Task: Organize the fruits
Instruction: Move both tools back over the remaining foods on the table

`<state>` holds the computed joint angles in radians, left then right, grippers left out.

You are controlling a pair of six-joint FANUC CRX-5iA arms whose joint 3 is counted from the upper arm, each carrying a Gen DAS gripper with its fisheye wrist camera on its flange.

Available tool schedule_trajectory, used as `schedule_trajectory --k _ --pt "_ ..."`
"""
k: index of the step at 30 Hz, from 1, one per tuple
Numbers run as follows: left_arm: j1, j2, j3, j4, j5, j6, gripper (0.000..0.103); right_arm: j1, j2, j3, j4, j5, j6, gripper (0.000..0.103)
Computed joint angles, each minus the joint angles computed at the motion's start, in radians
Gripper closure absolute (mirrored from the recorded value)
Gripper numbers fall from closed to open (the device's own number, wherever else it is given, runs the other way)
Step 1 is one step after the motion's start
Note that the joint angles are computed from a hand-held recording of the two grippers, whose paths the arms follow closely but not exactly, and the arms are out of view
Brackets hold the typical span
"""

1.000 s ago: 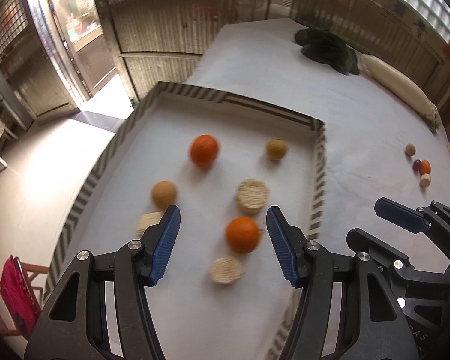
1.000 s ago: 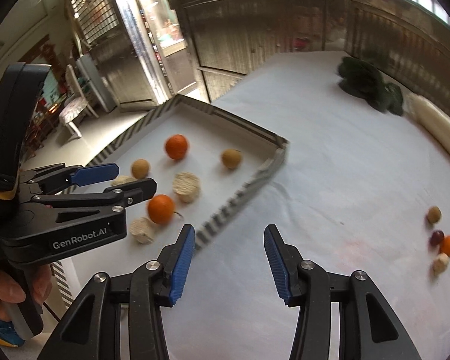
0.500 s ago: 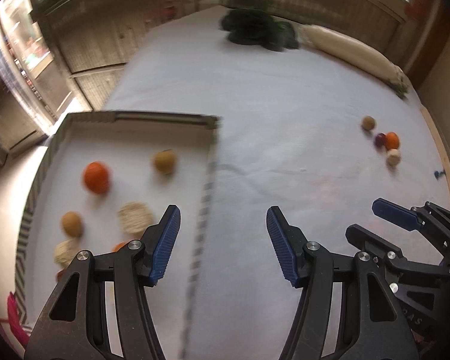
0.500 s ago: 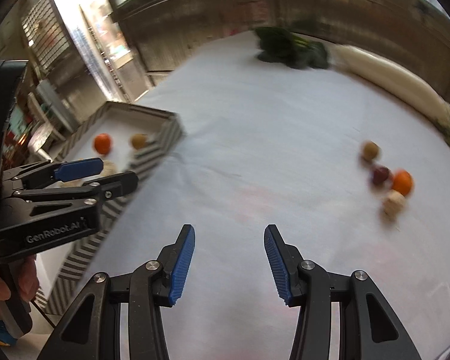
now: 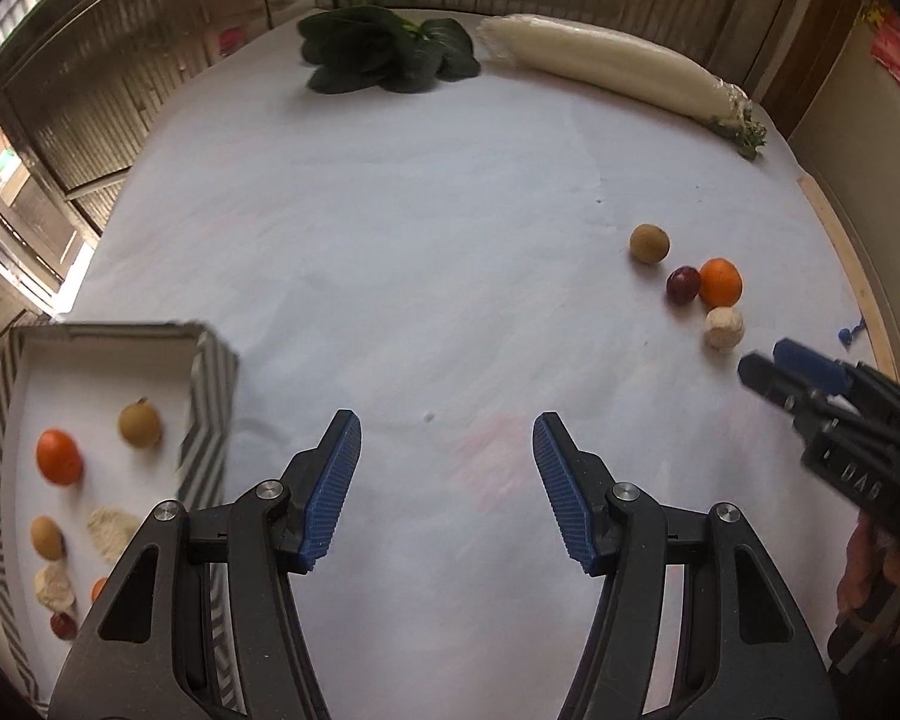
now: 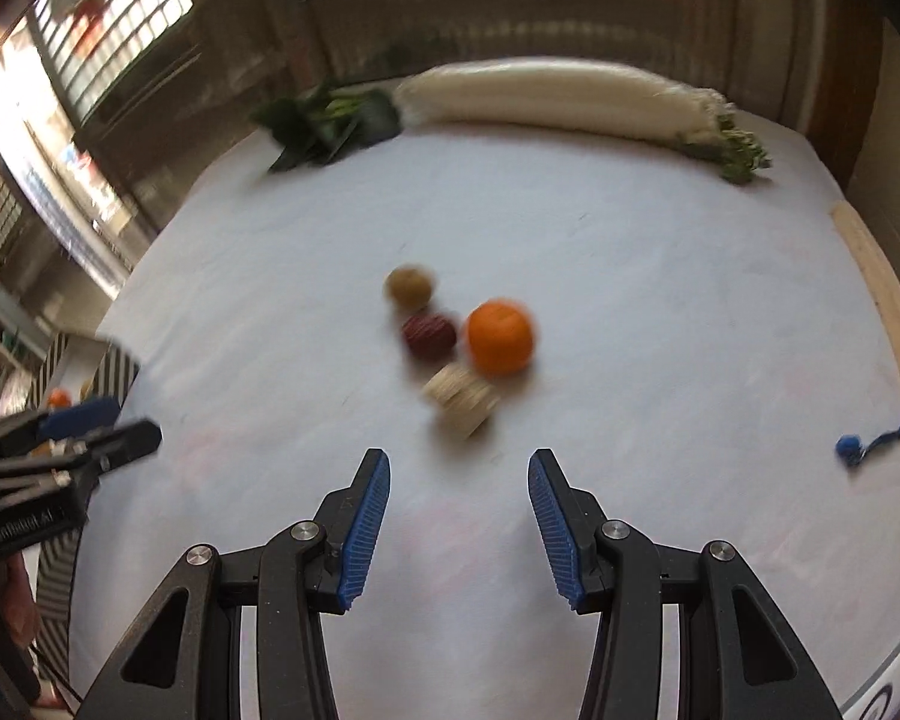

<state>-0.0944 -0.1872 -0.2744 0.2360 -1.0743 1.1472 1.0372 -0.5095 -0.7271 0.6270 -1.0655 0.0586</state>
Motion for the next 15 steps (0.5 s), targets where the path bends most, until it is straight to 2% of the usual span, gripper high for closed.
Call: schedule_trajectory --k 3,7,10,15 --pt "-0.023 0.022 0.021 -0.008 0.009 0.023 0.043 -0.052 -0.009 -0.009 0.019 0.032 0.016 0.057" --pt "-0.043 0.046 0.046 -0.021 0.017 0.043 0.043 -0.115 0.037 0.019 0.005 0.016 0.051 0.057" --pt "-0.054 0.068 0.064 -0.033 0.02 0.057 0.043 -0.155 0.036 0.022 -0.039 0.068 0.083 0.057" --pt "-0.067 0.109 0.092 -0.046 0.022 0.073 0.043 -0.124 0.025 0.033 -0.091 0.09 0.166 0.057"
